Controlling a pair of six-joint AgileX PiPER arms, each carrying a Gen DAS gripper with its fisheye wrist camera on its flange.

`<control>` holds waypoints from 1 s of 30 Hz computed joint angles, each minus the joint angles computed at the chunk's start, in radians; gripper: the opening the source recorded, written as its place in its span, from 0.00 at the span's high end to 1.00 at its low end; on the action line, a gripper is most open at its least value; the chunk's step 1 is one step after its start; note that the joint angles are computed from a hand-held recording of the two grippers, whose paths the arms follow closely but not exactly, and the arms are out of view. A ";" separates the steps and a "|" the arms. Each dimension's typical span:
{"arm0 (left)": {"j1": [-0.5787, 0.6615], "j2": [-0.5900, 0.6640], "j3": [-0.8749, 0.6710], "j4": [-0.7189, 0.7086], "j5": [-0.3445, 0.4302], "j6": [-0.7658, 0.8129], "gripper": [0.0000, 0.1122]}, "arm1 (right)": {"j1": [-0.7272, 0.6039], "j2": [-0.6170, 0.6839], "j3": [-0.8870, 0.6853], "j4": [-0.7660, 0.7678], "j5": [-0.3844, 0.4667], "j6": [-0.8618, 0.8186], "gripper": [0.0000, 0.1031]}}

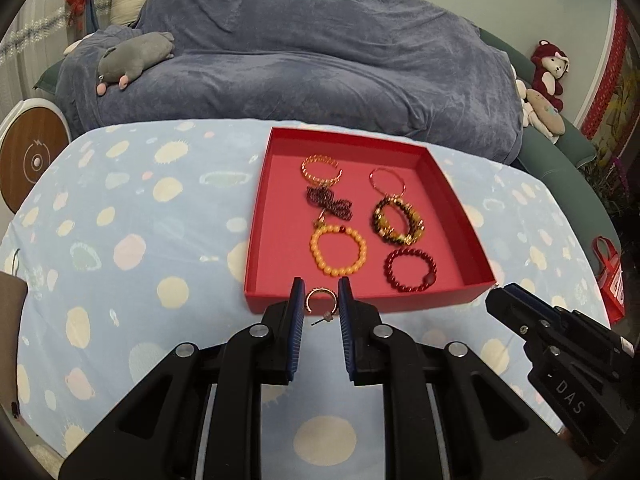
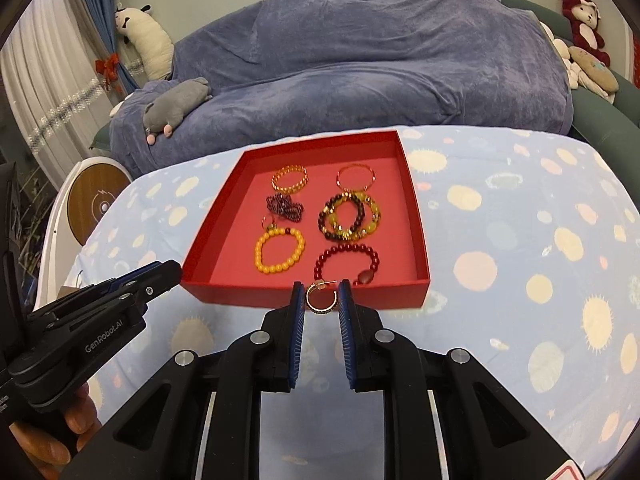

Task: Organize jewelry
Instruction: 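Carry both hoop earrings over the red box with both tools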

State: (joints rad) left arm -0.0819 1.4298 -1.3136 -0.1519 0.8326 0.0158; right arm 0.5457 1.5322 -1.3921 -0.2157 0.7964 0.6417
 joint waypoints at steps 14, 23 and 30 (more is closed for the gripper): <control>-0.050 0.339 -0.431 0.054 0.049 -0.041 0.85 | -0.105 0.278 -0.387 0.069 0.040 -0.201 0.84; -0.052 0.485 -0.551 0.089 0.073 -0.044 0.85 | -0.133 0.419 -0.504 0.119 0.048 -0.240 0.84; -0.047 0.557 -0.580 0.101 0.077 -0.045 0.85 | -0.147 0.512 -0.578 0.145 0.070 -0.259 0.84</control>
